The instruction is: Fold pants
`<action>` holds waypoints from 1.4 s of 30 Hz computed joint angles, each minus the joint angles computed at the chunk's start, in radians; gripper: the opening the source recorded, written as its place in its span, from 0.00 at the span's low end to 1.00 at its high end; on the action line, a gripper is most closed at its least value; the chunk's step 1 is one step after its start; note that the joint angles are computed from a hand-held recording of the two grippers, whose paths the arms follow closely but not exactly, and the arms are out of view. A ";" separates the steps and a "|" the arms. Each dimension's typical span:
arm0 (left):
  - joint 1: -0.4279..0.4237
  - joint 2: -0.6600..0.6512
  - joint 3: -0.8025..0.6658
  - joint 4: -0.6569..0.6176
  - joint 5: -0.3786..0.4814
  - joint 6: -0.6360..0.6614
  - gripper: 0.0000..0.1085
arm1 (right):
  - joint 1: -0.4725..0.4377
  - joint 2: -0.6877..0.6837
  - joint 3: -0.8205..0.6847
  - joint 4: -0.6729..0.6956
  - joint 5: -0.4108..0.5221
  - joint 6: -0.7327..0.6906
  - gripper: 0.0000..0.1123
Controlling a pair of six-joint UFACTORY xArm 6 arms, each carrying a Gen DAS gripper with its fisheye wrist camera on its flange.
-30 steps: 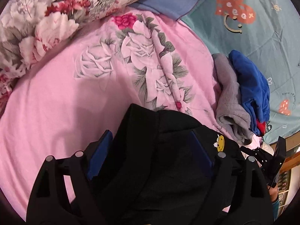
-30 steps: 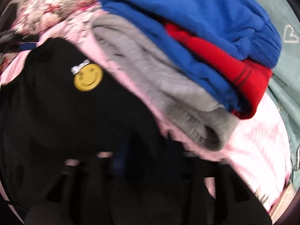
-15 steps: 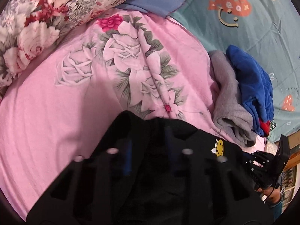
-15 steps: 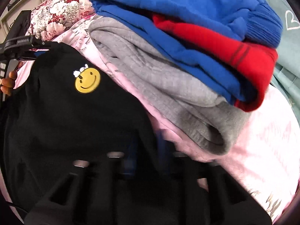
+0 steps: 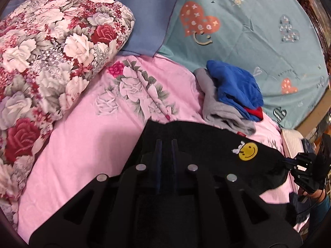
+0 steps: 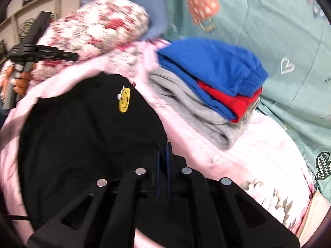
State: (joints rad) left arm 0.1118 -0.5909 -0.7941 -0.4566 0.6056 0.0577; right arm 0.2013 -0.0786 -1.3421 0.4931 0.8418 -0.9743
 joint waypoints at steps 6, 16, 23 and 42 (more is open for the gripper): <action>-0.007 0.088 -0.048 -0.081 0.006 0.025 0.66 | 0.022 -0.087 0.125 -0.057 -0.059 0.022 0.05; 0.031 0.442 -0.252 -0.288 0.110 0.032 0.71 | 0.017 -0.078 0.115 -0.051 -0.072 0.033 0.05; -0.002 0.441 -0.272 -0.217 0.115 0.048 0.03 | -0.011 -0.108 0.130 -0.013 -0.048 0.016 0.04; -0.021 0.302 -0.136 -0.347 -0.058 0.240 0.03 | -0.090 0.408 -0.415 0.070 0.332 0.127 0.48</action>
